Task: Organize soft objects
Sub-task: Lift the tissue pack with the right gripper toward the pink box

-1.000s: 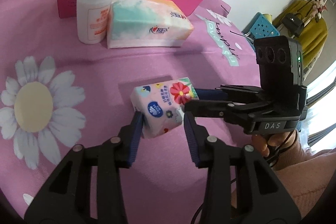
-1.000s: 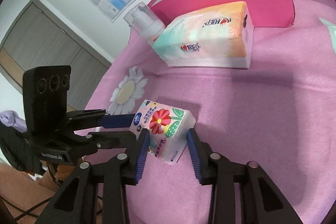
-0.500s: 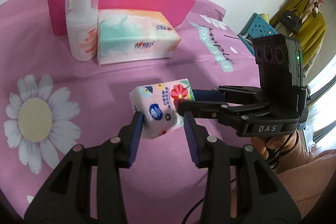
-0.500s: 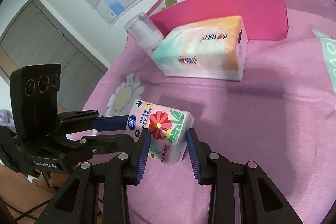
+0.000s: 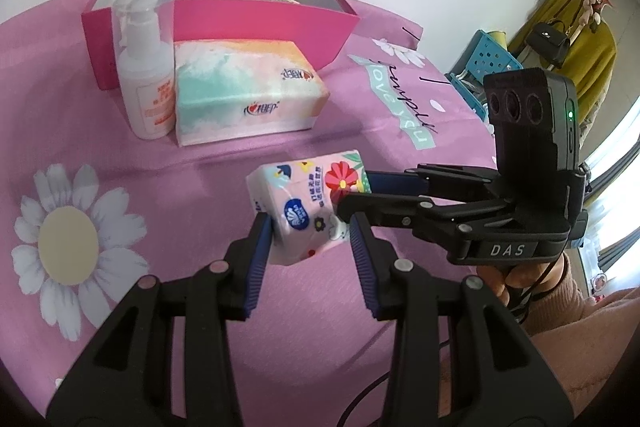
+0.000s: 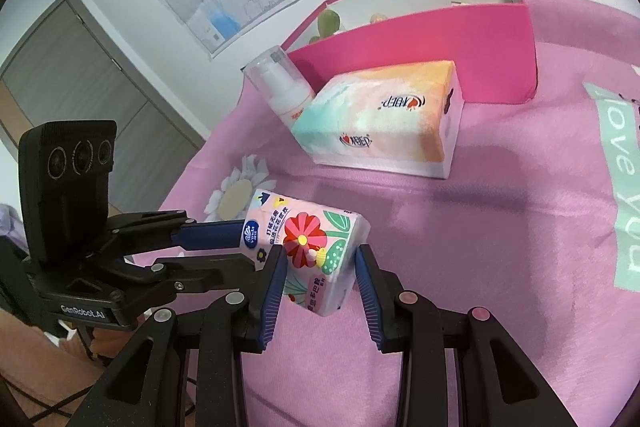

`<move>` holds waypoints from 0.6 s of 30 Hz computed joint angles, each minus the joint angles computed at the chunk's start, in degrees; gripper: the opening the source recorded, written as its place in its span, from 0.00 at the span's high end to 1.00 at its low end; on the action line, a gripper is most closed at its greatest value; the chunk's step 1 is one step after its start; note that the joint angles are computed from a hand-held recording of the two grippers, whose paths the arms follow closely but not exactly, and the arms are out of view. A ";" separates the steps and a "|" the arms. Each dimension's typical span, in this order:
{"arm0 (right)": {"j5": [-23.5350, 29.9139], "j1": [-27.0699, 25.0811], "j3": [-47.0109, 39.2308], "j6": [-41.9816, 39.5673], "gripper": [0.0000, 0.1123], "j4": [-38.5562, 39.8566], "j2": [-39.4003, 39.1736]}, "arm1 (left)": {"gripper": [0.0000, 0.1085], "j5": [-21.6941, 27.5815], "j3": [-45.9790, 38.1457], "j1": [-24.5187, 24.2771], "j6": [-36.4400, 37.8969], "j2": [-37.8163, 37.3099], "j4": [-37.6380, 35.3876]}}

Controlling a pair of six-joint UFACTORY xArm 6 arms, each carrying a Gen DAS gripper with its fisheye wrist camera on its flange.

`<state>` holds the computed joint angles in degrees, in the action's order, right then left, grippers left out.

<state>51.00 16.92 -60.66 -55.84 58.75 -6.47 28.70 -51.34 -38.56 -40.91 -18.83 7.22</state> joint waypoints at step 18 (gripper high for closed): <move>-0.74 -0.86 -0.57 -2.08 0.68 0.87 -1.31 | 0.61 -0.16 -2.45 0.50 0.26 0.73 2.42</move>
